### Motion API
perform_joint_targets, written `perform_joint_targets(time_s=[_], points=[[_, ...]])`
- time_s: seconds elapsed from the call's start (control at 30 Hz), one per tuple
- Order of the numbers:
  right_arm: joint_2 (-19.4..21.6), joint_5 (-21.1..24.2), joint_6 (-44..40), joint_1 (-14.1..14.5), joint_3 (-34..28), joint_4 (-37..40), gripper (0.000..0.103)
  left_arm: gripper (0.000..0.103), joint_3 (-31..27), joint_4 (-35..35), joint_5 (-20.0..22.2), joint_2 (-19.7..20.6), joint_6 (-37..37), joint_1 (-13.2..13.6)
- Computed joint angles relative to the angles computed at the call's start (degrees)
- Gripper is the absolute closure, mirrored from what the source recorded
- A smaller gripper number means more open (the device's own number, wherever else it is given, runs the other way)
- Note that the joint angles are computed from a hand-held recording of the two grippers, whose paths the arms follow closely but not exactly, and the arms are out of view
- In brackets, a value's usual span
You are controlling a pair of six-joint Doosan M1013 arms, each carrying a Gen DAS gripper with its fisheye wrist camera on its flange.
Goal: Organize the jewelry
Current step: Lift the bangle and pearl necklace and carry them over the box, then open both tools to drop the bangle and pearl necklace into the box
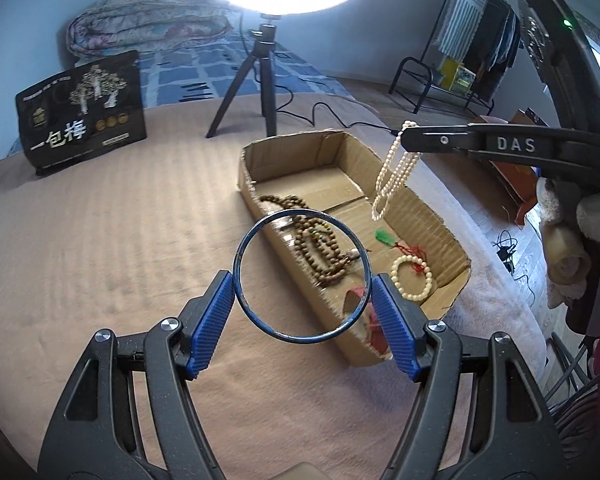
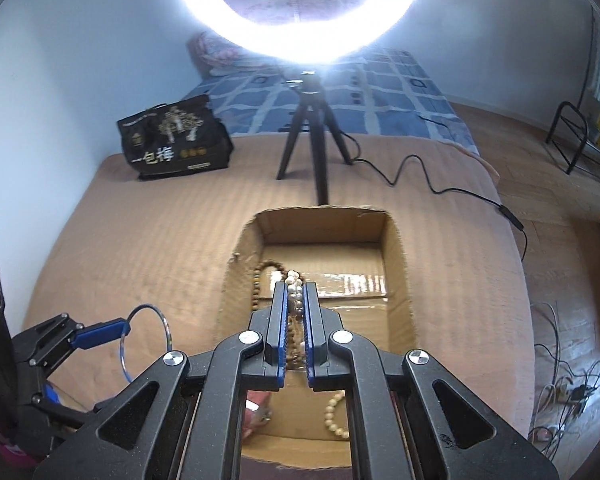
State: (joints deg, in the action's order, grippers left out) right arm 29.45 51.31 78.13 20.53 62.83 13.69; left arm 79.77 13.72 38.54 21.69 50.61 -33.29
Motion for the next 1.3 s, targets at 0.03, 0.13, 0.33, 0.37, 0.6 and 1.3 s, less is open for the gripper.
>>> perform_joint_targets(time_s=[0.03, 0.13, 0.33, 0.37, 0.6, 1.3], points=[[0.24, 0.15, 0.20, -0.19, -0.30, -0.02, 0.098, 0.031, -0.26, -0.08, 0.00, 0.18, 0.11, -0.10], [0.90, 0.33, 0.81, -0.53, -1.12, -0.35, 0.098, 0.031, -1.57, -0.20, 0.16, 1.17, 0.56, -0.36], [2.27, 1.37, 1.50, -0.98, -2.59, -0.68, 0.098, 0.031, -3.96, -2.02, 0.74, 3.23, 2.64, -0.56], [2.52, 1.60, 1.65, -1.01, -2.83, -0.87, 0.098, 0.031, -4.34, -2.30, 0.81, 3.56, 2.89, -0.59], [3.76, 2.46, 2.77, -1.24, -4.07, -1.48, 0.097, 0.031, -6.65, -3.51, 1.19, 5.45, 4.40, -0.65], [5.08, 3.78, 2.02, -1.64, -5.08, -0.61, 0.097, 0.030, -8.77, -5.80, 1.38, 7.33, 6.07, -0.90]])
